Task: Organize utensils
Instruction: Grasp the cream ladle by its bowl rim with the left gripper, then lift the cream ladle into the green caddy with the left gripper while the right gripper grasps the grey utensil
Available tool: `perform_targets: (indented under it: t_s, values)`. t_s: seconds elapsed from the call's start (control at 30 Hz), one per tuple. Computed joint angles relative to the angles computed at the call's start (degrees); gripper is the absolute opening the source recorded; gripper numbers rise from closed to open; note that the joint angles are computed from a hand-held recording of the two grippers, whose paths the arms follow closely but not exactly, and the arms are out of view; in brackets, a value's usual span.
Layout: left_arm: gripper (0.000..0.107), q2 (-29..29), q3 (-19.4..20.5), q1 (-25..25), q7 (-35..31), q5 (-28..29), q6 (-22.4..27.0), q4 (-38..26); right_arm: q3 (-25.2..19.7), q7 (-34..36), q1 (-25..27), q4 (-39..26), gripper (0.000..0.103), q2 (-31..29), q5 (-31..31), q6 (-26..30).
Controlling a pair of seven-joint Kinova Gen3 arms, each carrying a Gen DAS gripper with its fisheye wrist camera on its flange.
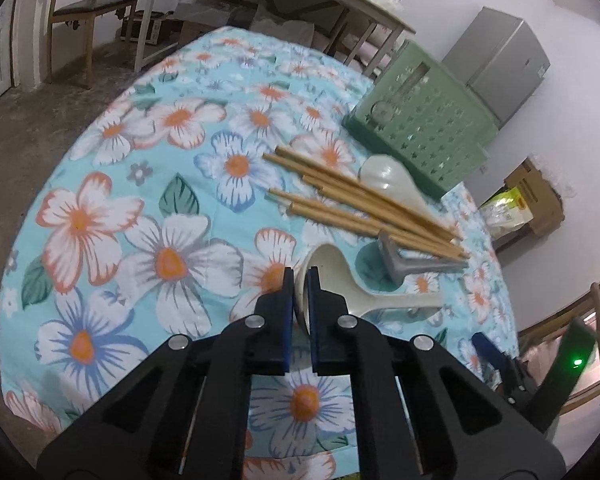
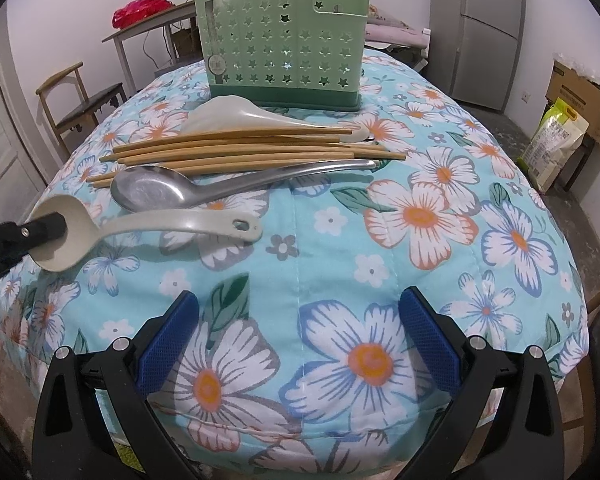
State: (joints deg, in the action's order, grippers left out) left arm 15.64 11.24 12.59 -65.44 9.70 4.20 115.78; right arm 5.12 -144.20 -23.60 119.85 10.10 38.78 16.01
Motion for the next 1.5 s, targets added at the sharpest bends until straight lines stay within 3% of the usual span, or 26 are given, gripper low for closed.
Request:
perform_targets:
  t_s: [0.1,0.17,0.3,0.37,0.47,0.53,0.63,0.7,0.83,0.9,1.0,1.07,1.17,1.3,1.43,1.5]
  values:
    - [0.005,-2.9,-0.2,-0.5,0.2,0.0,-2.7,2.1,-6.0,-3.6,5.7,0.2,0.098,-0.3,3.4,-0.2]
    - [0.005,-5.1,-0.3,-1.3,0.6,-0.2,-4.2,3.7,-7.0,-8.0,6.5,0.8,0.097,-0.9,8.1,-1.1]
    - [0.005,-9.5,4.3,-8.6,3.0,-2.1,-6.6,6.7,0.3,-14.5,-2.2,1.4,0.092,-3.0,17.4,-2.3]
    - [0.005,-11.2,4.6,-10.4,5.9,-4.8,-7.0,7.6,4.2,-17.0,-7.5,0.9,0.088,-3.5,22.1,-2.5]
    - [0.005,-13.1,-0.3,-8.3,12.1,-11.0,-7.5,8.3,8.8,-19.8,-15.4,-1.0,0.076,-2.1,29.1,-0.6]
    - [0.005,-13.6,-1.7,-8.1,13.4,-12.3,-7.6,8.4,8.9,-22.1,-18.4,-2.6,0.067,0.2,33.7,1.8]
    - [0.005,-13.8,-7.4,-3.4,9.6,-8.6,-7.3,8.1,3.0,-24.4,-15.8,-4.6,0.052,3.7,39.9,4.4]
    - [0.005,-13.5,-11.7,0.3,9.3,-8.4,-6.9,7.5,-2.2,-23.2,-13.1,-5.8,0.042,5.7,40.7,7.8]
    - [0.005,-12.9,-15.2,2.8,15.3,-14.8,-6.5,6.4,-6.2,-17.7,-11.4,-9.4,0.026,9.8,37.5,13.3]
    - [0.005,-12.3,-14.6,2.1,18.4,-17.9,-6.6,5.7,-7.0,-14.8,-10.4,-11.2,0.015,11.2,35.3,14.1]
    - [0.005,-11.9,-11.9,-0.5,16.5,-16.8,-7.0,4.7,-6.4,-14.5,-11.2,-11.0,0.011,10.7,35.3,14.7]
    - [0.005,-11.4,-11.6,-0.5,12.9,-14.4,-7.3,3.2,-3.7,-12.8,-13.1,-10.5,0.009,9.3,34.2,13.4]
    - [0.005,-10.7,-17.7,6.4,6.0,-9.6,-8.1,0.6,-3.4,-6.9,-11.5,-10.1,0.007,5.8,28.2,11.0]
    - [0.005,-8.3,-26.5,17.0,-3.3,-5.7,-9.9,-6.0,-9.3,0.1,-1.6,-9.8,0.006,0.9,18.9,6.7]
    - [0.005,-4.2,-35.7,27.7,-12.6,-3.5,-10.1,-13.6,-8.4,6.5,3.0,-9.4,0.004,-3.2,9.6,2.1]
    - [0.005,-0.1,-40.9,32.8,-17.3,-3.0,-8.1,-19.0,-11.8,10.4,8.2,-9.9,0.004,-3.9,4.9,1.0]
